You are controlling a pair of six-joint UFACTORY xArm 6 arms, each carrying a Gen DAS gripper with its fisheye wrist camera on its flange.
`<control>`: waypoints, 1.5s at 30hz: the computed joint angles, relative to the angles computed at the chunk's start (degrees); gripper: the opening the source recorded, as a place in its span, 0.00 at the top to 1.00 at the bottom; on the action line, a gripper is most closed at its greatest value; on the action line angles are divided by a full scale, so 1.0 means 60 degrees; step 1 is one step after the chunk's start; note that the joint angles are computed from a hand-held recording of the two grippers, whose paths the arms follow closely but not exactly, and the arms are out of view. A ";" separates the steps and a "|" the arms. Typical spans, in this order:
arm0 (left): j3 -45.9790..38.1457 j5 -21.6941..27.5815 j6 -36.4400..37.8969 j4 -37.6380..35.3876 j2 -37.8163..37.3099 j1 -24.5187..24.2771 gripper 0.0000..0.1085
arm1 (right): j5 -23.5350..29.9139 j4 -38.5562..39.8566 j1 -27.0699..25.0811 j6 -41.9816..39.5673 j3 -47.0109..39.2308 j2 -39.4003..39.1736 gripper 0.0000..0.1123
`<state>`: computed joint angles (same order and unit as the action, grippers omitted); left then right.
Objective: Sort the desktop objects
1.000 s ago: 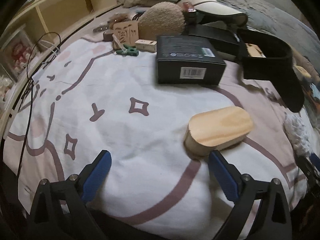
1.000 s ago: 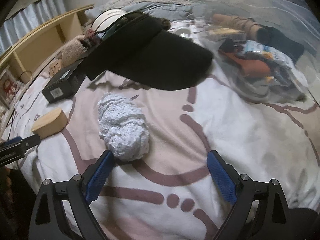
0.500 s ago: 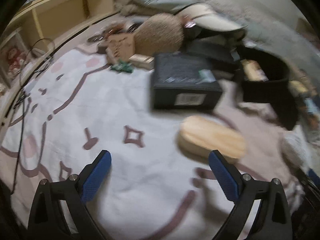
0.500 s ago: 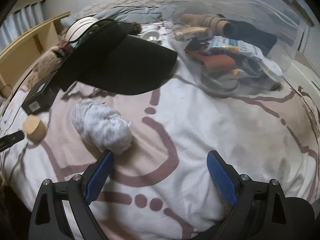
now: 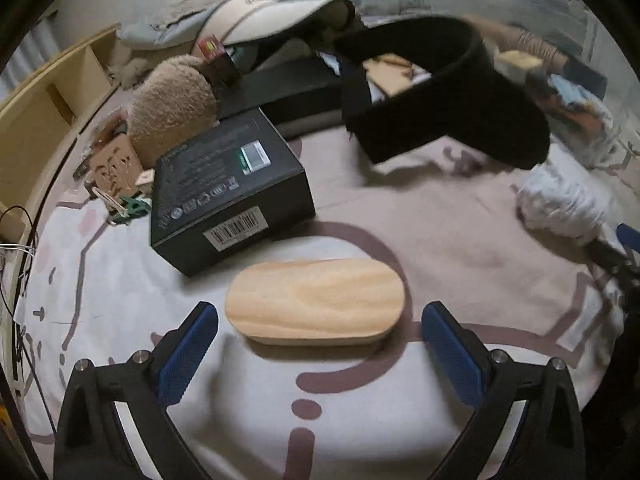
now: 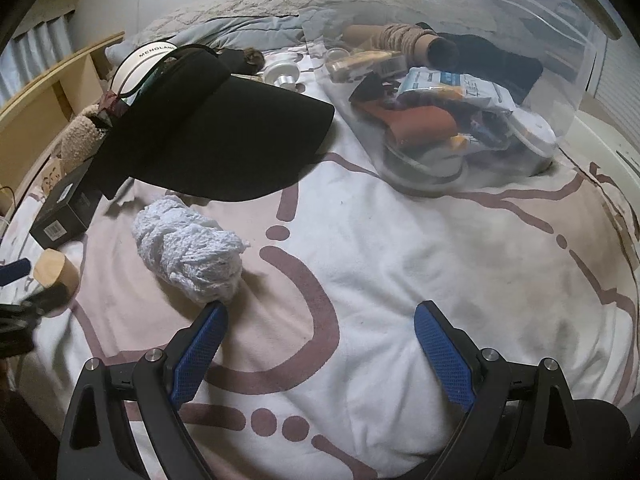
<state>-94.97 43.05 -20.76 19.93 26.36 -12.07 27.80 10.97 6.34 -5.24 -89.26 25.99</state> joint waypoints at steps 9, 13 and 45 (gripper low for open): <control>0.0470 -0.0835 0.0519 -0.1748 -0.0195 0.0406 0.17 | -0.0387 0.1817 0.0205 -0.1710 0.0870 -0.0624 0.08; 0.0691 -0.1130 0.0629 -0.2146 -0.0305 0.0457 0.18 | -0.0397 0.0266 0.0184 -0.0231 0.0583 -0.0373 0.08; 0.1034 -0.1735 -0.0555 -0.1760 -0.0315 0.0417 0.18 | 0.0588 0.0557 0.0873 0.3066 -0.2263 0.1420 0.37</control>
<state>-88.76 32.64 -24.09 9.37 24.47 -9.57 31.32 14.32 11.57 13.15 -102.83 34.51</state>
